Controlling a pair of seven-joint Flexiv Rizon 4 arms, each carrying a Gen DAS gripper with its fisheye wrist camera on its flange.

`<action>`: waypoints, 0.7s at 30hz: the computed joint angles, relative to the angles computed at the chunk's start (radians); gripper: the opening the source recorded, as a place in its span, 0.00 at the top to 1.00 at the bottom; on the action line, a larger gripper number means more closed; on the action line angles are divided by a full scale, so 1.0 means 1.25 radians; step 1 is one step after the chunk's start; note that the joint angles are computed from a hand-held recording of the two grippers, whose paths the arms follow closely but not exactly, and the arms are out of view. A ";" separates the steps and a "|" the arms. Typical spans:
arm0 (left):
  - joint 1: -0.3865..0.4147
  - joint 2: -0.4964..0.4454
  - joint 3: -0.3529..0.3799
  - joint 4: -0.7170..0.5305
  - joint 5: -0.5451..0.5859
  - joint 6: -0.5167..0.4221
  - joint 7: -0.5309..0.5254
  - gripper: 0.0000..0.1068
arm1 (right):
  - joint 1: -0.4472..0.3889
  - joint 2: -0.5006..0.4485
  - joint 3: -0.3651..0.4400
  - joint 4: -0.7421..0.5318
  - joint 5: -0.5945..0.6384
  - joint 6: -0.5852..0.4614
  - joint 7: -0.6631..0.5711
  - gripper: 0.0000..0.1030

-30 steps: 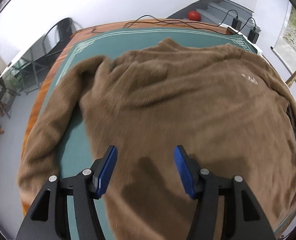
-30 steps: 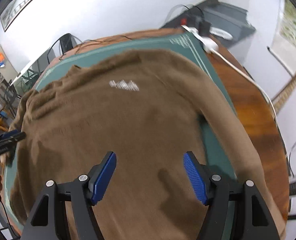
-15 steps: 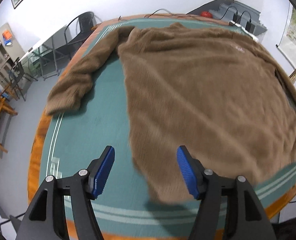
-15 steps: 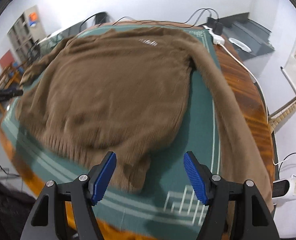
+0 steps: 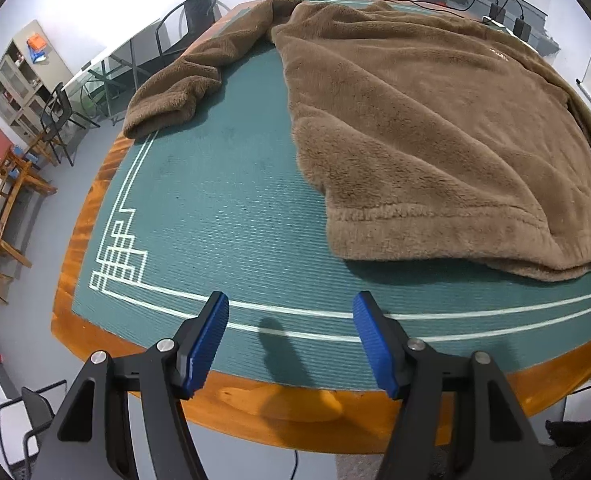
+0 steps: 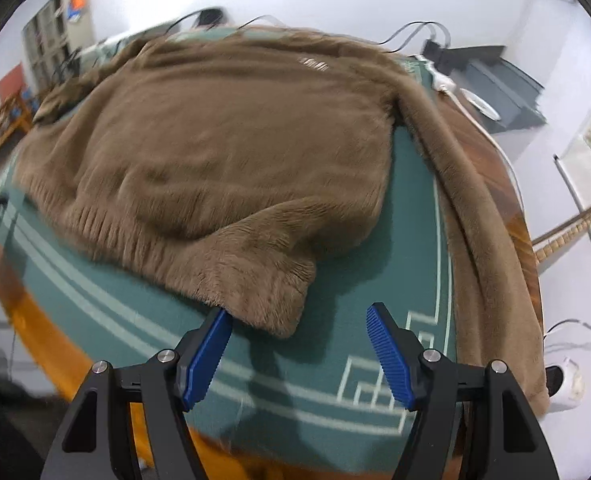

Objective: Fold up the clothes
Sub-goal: 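Close both grippers on the ribbed hem of the brown sweater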

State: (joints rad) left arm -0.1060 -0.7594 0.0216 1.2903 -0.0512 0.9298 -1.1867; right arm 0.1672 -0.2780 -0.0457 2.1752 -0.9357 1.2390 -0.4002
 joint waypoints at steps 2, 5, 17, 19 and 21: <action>-0.005 -0.006 0.000 -0.005 0.002 0.009 -0.005 0.35 | 0.005 -0.004 -0.030 -0.011 -0.052 0.019 0.080 0.31; -0.007 -0.021 -0.010 -0.019 -0.006 0.018 -0.003 0.35 | -0.009 -0.016 -0.046 -0.031 -0.088 0.051 0.153 0.31; -0.006 -0.101 -0.037 -0.142 -0.058 -0.008 -0.031 0.35 | -0.012 -0.024 -0.042 -0.062 -0.134 0.018 0.240 0.31; -0.002 -0.099 -0.051 -0.136 -0.065 0.008 -0.008 0.35 | -0.017 -0.027 -0.033 -0.069 -0.118 0.001 0.233 0.31; 0.004 -0.099 -0.068 -0.131 -0.079 0.012 0.019 0.35 | -0.019 -0.032 -0.023 -0.076 -0.088 -0.014 0.210 0.31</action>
